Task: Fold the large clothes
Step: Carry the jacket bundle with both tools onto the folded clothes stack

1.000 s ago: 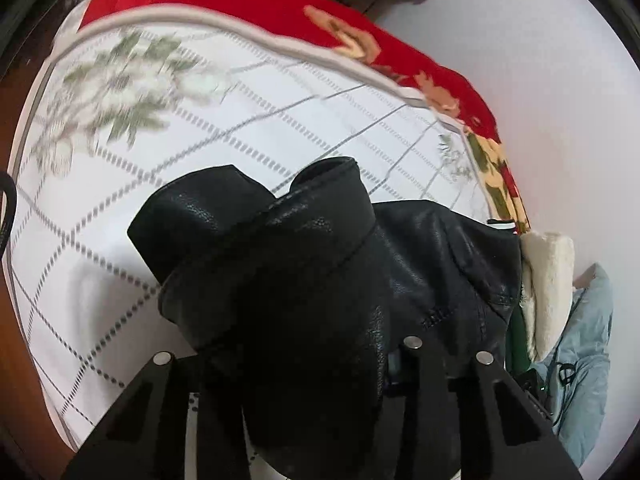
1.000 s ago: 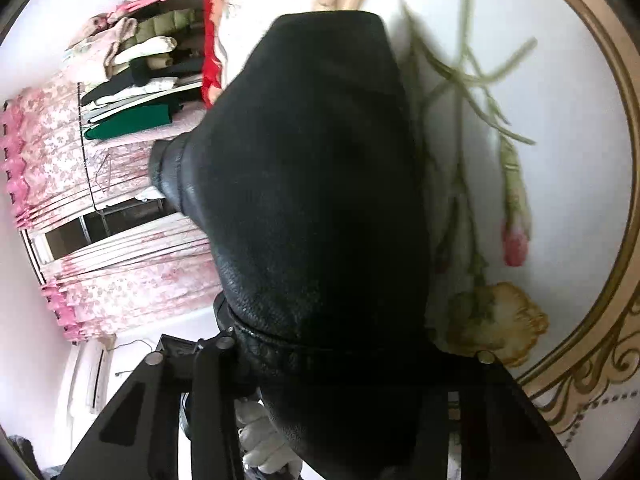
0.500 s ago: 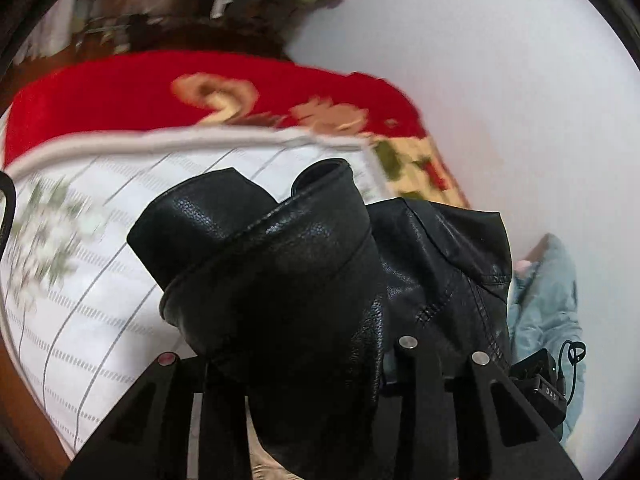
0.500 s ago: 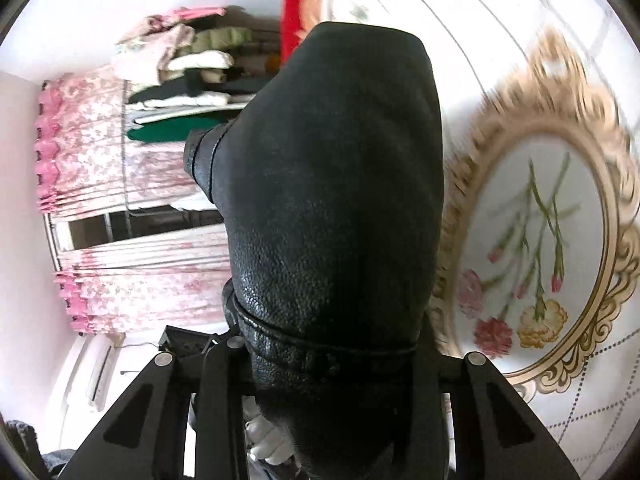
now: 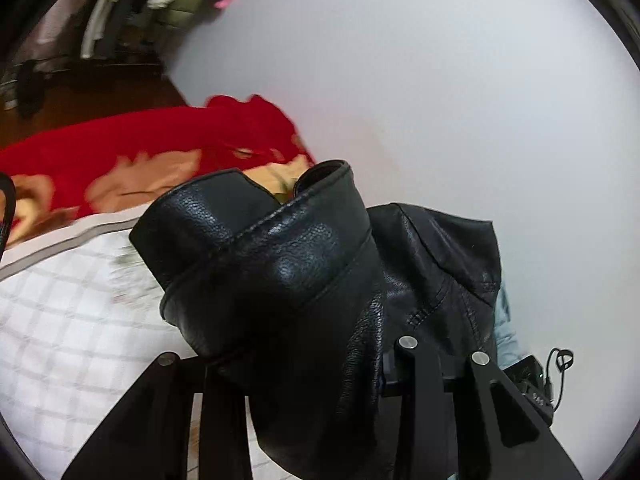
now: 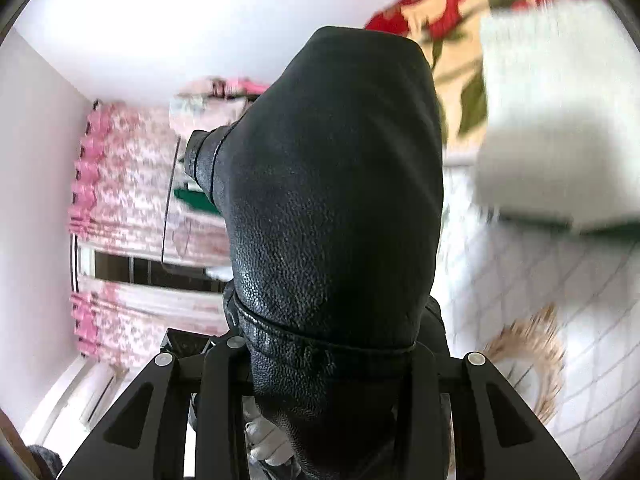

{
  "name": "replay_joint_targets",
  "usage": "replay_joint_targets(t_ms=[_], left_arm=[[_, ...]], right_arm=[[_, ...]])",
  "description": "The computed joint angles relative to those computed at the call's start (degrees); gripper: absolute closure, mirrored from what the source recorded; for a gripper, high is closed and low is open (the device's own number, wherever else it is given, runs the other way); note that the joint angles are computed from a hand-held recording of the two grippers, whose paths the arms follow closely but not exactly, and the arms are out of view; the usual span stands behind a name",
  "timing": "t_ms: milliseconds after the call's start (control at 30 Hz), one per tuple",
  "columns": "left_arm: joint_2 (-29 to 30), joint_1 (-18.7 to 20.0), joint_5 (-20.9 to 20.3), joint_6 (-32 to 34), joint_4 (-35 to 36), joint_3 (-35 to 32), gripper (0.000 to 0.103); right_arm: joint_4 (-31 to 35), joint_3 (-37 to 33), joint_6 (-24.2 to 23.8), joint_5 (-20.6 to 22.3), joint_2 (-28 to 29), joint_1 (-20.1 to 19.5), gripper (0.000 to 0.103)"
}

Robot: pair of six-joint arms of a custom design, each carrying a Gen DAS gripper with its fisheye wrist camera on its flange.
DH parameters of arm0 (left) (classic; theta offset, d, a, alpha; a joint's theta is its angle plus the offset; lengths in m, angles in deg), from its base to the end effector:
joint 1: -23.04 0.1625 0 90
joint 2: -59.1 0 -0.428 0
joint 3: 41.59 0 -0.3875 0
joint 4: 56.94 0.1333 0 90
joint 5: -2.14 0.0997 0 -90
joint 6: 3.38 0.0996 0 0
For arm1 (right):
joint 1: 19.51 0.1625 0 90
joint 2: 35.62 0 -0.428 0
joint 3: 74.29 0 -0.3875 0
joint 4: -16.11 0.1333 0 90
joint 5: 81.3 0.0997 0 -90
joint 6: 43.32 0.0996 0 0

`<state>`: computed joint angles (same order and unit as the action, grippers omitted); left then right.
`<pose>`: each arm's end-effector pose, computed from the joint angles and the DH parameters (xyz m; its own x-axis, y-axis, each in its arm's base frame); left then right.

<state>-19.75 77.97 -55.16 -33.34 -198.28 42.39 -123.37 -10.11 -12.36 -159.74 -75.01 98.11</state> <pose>-0.1906 -0.5971 0.5617 -0.9894 -0.1405 0.0366 -0.1114 0.5728 -0.8121 0.5131 -0.6501 0.2246 -0.9278 -0.0389 -0.3710 0.0654 0.9622 -0.2645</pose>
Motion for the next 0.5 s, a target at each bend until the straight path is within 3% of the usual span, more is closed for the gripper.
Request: replay_joint_targets(t_ms=[200,333,400,433,500], left_arm=[[15.1,5.2,-8.7,4.8,-4.6,-10.7,0.073],[23.8,8.9,-12.2,8.0,-3.6,-14.8,0.072],[26.4,9.9,-11.6,8.8,-0.9,-15.5,0.071],[27.3,10.5,-11.2,9.0,0.6,-15.7,0.067],[27.5,11.8,-12.6,9.1,1.3,-15.0,0.048]], right_arm=[[14.3,-18.7,-5.5,1.1,4.4,-7.4,0.067],[20.4,-24.2,-8.6,2.4,7.0,-14.4,0.066],[21.8,-24.3,-8.6,2.0,7.7,-17.4,0.065],[22.3,-23.7,-8.5,1.3,8.0,-18.6,0.064],[21.7,-23.2,-7.0,2.1,8.6,-20.8,0.058]])
